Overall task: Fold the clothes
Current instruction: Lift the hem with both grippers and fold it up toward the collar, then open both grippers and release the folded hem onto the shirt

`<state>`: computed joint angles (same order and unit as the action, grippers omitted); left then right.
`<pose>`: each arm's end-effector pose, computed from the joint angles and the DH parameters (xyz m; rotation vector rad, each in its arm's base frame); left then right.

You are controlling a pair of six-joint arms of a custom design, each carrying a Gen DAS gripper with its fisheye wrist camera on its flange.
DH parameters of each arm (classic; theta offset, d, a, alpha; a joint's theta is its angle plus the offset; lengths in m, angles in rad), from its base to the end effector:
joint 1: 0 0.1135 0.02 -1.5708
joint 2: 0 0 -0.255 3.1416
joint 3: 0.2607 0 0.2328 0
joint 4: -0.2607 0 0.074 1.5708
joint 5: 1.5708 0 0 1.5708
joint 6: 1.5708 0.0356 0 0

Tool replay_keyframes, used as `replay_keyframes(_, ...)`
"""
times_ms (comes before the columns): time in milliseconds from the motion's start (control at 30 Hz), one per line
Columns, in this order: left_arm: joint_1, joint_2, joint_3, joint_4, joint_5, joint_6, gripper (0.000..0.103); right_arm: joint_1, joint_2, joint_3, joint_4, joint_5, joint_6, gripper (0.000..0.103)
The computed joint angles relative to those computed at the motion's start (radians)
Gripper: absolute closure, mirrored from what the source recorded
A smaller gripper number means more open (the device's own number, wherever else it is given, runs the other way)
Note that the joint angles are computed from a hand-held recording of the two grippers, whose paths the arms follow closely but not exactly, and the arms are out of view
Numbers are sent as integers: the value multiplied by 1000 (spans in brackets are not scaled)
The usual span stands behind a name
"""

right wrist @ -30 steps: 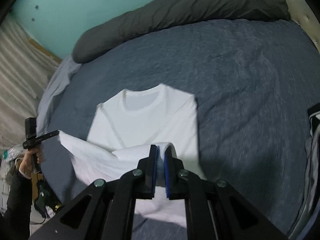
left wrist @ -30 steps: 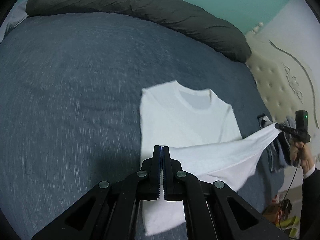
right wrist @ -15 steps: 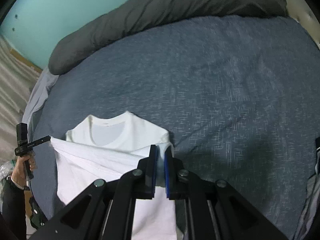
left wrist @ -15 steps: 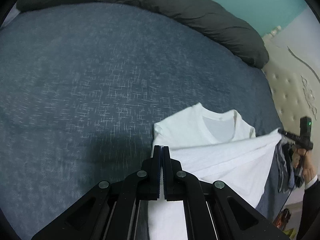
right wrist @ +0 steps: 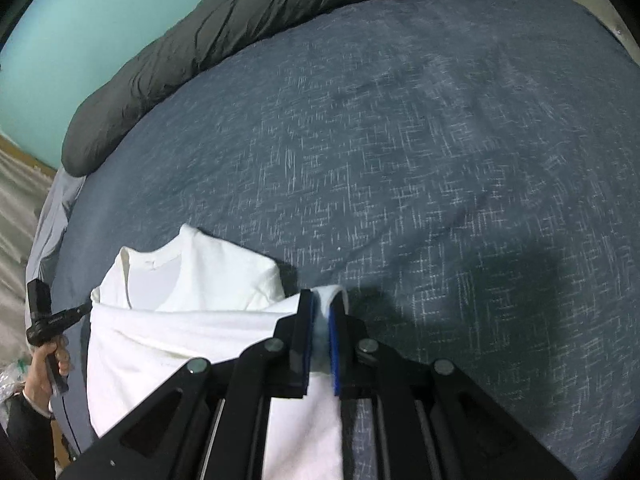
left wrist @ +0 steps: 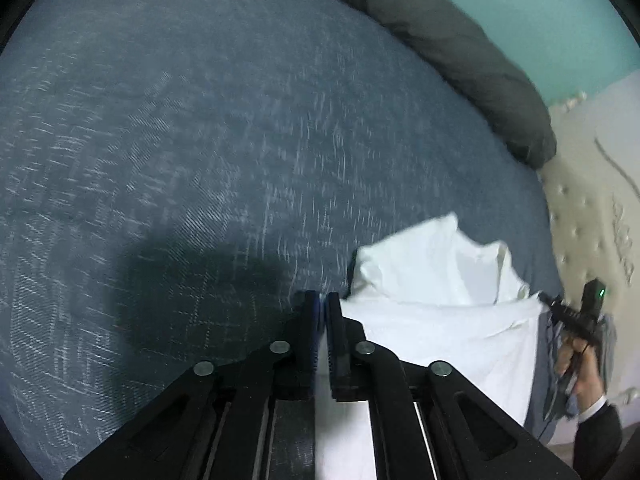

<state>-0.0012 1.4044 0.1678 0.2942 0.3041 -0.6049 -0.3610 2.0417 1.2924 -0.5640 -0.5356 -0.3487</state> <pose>0.1717 -0.0109 0.0848 -0.6397 2.4835 -0.6230 0.3506 -0.1129 0.1303 -0.0782 2.6635 0.5654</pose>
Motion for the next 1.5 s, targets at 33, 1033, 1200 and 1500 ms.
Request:
replay_keyframes(33,23,-69,-19,-23,2,1,93,-5,-9,-8,9,-12,2,96)
replay_keyframes(1033,-575,56,119,-176,-512,-9,89,158,-289,-522,377,222,-221,61)
replay_keyframes(1200,-408,-20,107,-171,-503,28,89,164,-237,-452,461,240,-98,61)
replay_keyframes(1500,-146,-90,13,-57,-326,122,65,71,-165,-311,417,134,-14,61)
